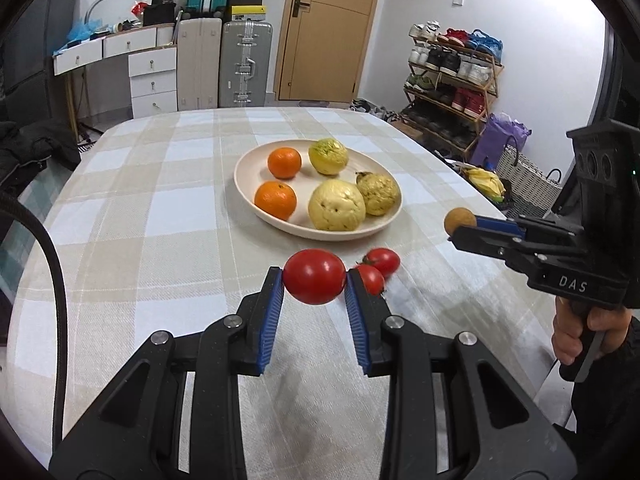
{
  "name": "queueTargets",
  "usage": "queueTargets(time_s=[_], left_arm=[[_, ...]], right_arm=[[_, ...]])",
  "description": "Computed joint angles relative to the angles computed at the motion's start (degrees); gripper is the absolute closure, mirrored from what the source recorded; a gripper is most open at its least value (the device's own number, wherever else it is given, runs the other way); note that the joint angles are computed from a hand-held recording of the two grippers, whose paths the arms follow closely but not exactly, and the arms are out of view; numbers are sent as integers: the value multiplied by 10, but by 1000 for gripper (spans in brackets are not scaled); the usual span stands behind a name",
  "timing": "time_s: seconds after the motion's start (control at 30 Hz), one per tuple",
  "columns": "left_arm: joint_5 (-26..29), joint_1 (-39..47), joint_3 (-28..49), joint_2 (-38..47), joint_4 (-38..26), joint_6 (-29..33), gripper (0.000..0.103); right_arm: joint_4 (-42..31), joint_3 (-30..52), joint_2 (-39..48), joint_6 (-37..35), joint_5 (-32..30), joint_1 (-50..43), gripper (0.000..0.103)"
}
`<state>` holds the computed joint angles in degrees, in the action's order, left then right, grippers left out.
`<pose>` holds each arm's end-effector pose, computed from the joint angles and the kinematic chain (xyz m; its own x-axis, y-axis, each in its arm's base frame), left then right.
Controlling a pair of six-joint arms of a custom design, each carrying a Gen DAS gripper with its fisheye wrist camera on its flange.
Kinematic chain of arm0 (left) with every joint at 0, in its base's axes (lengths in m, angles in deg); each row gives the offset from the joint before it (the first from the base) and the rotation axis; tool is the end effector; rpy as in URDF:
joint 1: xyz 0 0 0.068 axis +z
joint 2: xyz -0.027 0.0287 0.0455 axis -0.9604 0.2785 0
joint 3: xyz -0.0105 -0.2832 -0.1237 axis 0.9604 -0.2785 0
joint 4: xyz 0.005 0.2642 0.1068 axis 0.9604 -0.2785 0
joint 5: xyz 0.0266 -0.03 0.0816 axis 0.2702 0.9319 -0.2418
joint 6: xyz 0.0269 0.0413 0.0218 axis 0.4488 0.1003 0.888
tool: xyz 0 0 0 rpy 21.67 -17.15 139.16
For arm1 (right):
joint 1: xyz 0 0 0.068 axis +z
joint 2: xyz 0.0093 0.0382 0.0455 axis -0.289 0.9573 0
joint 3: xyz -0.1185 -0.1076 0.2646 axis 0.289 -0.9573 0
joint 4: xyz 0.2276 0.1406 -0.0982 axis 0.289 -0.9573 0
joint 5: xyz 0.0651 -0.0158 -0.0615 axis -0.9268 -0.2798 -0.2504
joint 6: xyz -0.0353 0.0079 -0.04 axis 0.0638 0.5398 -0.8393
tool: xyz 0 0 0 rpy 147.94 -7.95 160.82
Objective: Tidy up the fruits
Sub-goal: 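Carry the tomato with the left gripper over the plate while the right carries the brown fruit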
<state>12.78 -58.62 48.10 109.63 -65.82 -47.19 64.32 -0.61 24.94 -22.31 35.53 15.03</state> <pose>0.2714 0.0518 0.1605 -0.6249 0.1741 -0.7610 0.4463 0.8795 -0.1653 0.2389 0.1442 0.1488 -0.6335 0.0045 -0.7737 -0.2582 0.9414 0.2168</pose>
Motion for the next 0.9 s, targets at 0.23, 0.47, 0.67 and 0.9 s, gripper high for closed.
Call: queueTargets(time_s=[0.23,0.47,0.67,0.9], left_arm=[[-8,-10,24,10,23,-33,74],[-19,-26,53,20,36,-63,74],[-33,-37,77,34,44,-77,74],[-48,-50,105,60,51,-91,74]], right_arm=[[8,7,5,-3,-1,-8,75],[3,26,6,-2,-18,-28,75],[-10,45,9,-4,-27,-44,75],[-27,68,16,-14,-30,-51,75]])
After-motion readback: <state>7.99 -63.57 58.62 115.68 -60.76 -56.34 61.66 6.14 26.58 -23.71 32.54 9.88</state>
